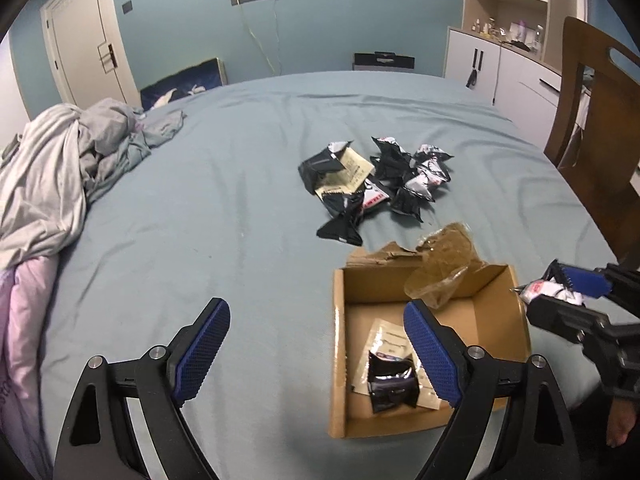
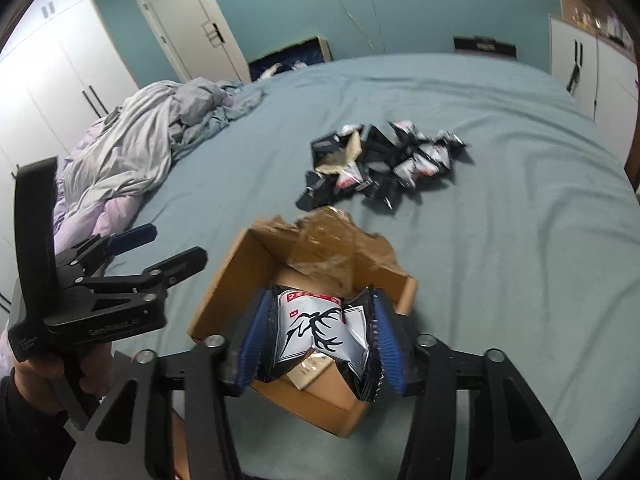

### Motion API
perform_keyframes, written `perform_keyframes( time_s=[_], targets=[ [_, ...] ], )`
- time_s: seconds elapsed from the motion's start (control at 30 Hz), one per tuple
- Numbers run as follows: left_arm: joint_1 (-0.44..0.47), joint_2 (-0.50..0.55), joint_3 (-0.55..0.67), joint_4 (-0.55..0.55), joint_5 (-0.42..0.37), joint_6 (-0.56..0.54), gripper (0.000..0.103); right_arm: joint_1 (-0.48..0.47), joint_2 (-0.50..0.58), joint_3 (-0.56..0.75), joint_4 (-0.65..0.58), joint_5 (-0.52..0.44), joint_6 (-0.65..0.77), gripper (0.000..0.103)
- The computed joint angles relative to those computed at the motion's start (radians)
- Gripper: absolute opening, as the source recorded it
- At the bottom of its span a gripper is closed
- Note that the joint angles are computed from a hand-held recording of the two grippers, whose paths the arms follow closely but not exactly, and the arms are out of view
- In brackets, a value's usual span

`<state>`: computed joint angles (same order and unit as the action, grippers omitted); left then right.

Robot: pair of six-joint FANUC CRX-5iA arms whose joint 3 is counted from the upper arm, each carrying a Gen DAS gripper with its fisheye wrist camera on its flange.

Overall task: Organize snacks
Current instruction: 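Grasp a black snack packet from the pile with the left gripper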

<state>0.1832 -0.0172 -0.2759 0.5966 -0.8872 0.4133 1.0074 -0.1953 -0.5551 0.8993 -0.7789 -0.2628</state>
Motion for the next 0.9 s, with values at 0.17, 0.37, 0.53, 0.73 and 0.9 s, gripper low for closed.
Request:
perform_keyframes(
  time_s=[0.17, 0.37, 0.53, 0.73, 0.9],
  targets=[
    [-0.004, -0.014, -0.02, 0.012, 0.053, -0.013, 0.09, 0.02, -0.015, -0.068, 0.189, -0.078, -0.205, 0.088],
    [-0.007, 0.013, 0.004, -0.013, 0.055, 0.028, 0.093, 0.019, -0.048, -0.083, 0.181, -0.16, -0.246, 0.091],
    [-0.03, 0.07, 0.069, -0.07, 0.026, 0.08, 0.093, -0.081, -0.047, -0.045, 0.079, -0.068, -0.122, 0.091],
    [-0.105, 0.216, 0.269, -0.167, -0.085, 0.186, 0.094, -0.201, 0.047, 0.092, -0.059, -0.047, 0.046, 0.091],
    [-0.205, 0.4, 0.519, -0.278, -0.183, 0.332, 0.094, -0.289, 0.129, 0.18, -0.178, 0.001, 0.191, 0.091]
  ],
)
